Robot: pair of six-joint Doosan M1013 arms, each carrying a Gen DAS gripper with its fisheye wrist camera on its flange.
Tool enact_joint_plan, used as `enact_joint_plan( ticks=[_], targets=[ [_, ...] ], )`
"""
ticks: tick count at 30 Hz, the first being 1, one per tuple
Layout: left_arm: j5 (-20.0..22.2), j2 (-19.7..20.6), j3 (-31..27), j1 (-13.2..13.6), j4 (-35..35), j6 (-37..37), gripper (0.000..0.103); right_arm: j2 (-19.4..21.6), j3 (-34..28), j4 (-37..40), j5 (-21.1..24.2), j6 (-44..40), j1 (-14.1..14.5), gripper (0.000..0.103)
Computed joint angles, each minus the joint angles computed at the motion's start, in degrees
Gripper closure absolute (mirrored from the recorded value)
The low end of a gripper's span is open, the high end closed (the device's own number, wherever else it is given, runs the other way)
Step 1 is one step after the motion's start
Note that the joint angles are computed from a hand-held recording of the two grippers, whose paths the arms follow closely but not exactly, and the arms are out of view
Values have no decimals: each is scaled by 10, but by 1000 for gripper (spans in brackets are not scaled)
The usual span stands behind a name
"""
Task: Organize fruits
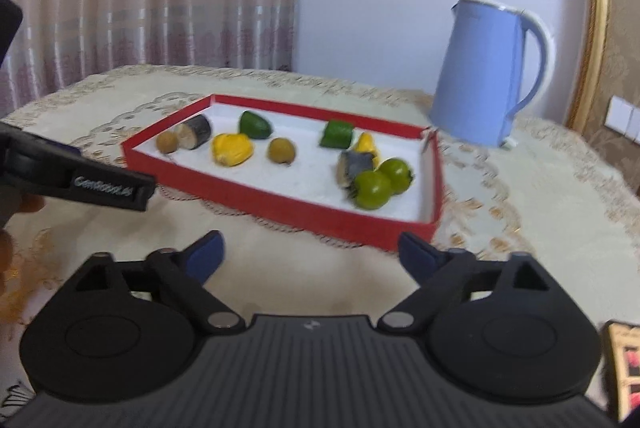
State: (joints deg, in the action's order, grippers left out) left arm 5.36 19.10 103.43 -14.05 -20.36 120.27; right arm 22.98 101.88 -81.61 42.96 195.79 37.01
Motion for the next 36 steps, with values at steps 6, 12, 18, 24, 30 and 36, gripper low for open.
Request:
enact_joint_plan(
  ticks=[6,12,18,24,30,36],
  targets=[
    [3,2,-3,1,-27,20,16,5,-4,-10,-29,0,0,0],
    [0,0,-1,3,-84,79,11,20,-19,16,-19,-75,3,0],
    [-5,0,1,1,-45,43,11,13,-6,-24,8,2,7,21],
    [0,1,-3,0,-27,24,11,-1,3,-9,-55,3,-7,54],
    [0,0,-3,-1,-7,7,11,15,-4,-55,-44,22,-1,0],
    [0,0,-4,0,-43,40,11,33,-36,61,-25,-87,-4,0]
  ],
)
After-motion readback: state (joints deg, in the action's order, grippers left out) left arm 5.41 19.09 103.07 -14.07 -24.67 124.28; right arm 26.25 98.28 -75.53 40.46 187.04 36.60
